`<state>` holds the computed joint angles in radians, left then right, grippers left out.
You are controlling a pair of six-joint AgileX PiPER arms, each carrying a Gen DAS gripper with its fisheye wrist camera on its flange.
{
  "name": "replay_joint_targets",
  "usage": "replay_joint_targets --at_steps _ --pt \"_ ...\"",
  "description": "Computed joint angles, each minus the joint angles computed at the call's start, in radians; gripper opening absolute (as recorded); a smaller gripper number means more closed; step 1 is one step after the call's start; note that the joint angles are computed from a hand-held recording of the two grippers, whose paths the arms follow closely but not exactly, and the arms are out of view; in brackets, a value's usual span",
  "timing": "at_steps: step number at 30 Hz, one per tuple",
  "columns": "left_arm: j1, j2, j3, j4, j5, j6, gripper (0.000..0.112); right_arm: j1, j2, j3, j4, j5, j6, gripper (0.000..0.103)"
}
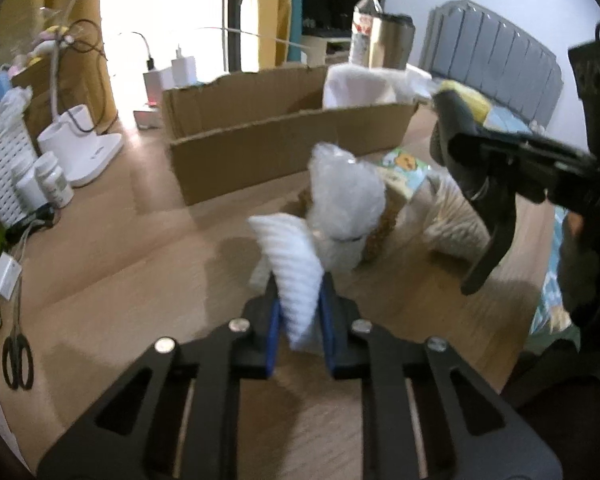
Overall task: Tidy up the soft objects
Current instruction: 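Grasp the white foam sheet with the left tool while the right tool holds the glove, then carry the foam sheet with the left tool while the right tool carries the glove over the box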
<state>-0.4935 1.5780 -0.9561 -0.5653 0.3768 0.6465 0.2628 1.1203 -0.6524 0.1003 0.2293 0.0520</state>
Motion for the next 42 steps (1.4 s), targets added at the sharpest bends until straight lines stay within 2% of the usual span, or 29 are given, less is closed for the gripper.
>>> replay_joint_targets --at_steps 9,19,28,37,42 --pt "0.073 -0.117 0.049 -0.155 0.024 0.110 0.017 0.059 -0.050 -0.027 -0.215 0.041 0.209 0.027" --pt "0.105 -0.181 0.045 -0.268 0.032 0.188 0.017 0.074 -0.061 -0.087 -0.230 0.091 0.209 0.027" --pt "0.117 -0.180 0.020 -0.332 0.021 0.198 0.017 0.021 -0.007 -0.163 -0.044 0.114 -0.011 0.027" --pt "0.106 -0.121 -0.044 -0.418 -0.015 0.232 0.017 -0.054 0.087 -0.255 0.182 0.131 -0.266 0.027" --pt "0.094 -0.082 -0.100 -0.393 -0.023 0.195 0.017 -0.078 0.134 -0.301 0.263 0.138 -0.361 0.027"
